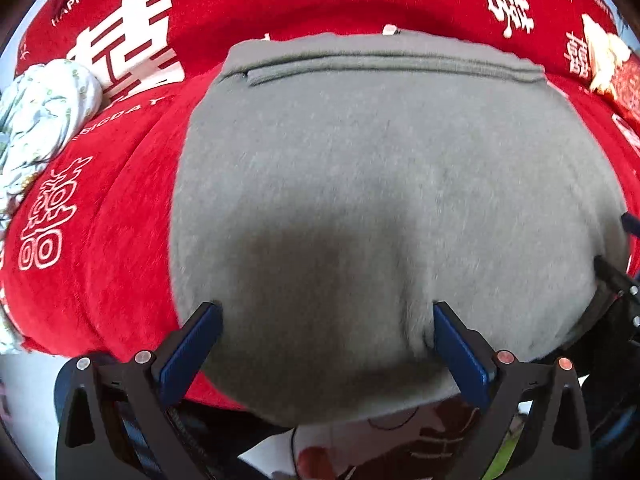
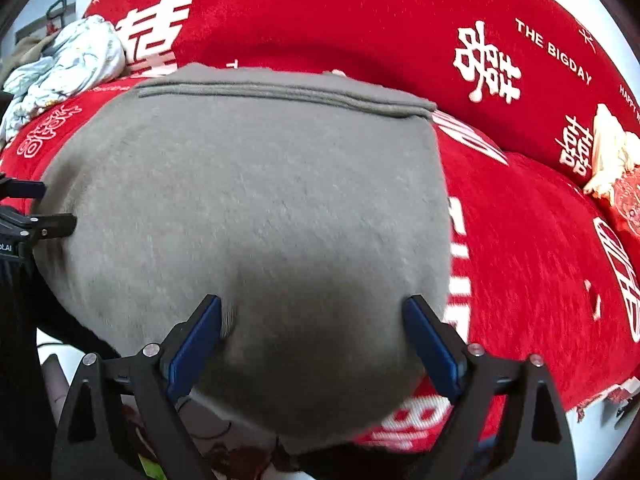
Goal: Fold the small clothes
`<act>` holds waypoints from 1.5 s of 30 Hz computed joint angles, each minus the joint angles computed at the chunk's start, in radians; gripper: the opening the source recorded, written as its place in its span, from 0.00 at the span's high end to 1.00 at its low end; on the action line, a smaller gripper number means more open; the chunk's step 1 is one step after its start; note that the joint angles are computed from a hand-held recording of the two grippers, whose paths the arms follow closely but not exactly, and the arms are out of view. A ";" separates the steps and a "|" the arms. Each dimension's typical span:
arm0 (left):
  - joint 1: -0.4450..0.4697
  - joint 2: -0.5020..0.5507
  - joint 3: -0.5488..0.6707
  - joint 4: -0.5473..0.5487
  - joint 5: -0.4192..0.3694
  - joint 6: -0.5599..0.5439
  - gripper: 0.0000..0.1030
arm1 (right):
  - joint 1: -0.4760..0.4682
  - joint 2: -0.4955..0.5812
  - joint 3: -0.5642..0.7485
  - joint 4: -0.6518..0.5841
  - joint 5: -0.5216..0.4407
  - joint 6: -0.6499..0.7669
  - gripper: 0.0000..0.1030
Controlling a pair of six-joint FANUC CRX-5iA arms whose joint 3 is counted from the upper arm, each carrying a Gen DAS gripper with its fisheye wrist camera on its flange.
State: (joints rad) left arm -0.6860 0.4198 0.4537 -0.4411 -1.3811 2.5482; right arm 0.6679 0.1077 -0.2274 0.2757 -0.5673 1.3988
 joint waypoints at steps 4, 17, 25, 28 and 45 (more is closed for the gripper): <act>-0.019 -0.022 -0.004 -0.013 -0.060 0.052 0.00 | 0.012 -0.022 -0.042 0.140 -0.050 -0.141 0.10; 0.132 -0.097 -0.300 0.357 0.149 0.013 0.00 | -0.127 0.134 0.276 -0.432 -0.485 0.097 0.13; 0.138 -0.134 -0.390 0.474 0.304 -0.072 0.88 | -0.194 0.104 0.278 -0.551 -0.487 0.179 0.88; 0.102 -0.160 -0.373 0.420 0.305 -0.044 0.88 | -0.207 0.060 0.261 -0.604 -0.469 0.256 0.89; 0.186 -0.140 -0.142 0.170 0.308 0.094 0.88 | -0.254 0.139 0.494 -0.773 -0.285 0.228 0.89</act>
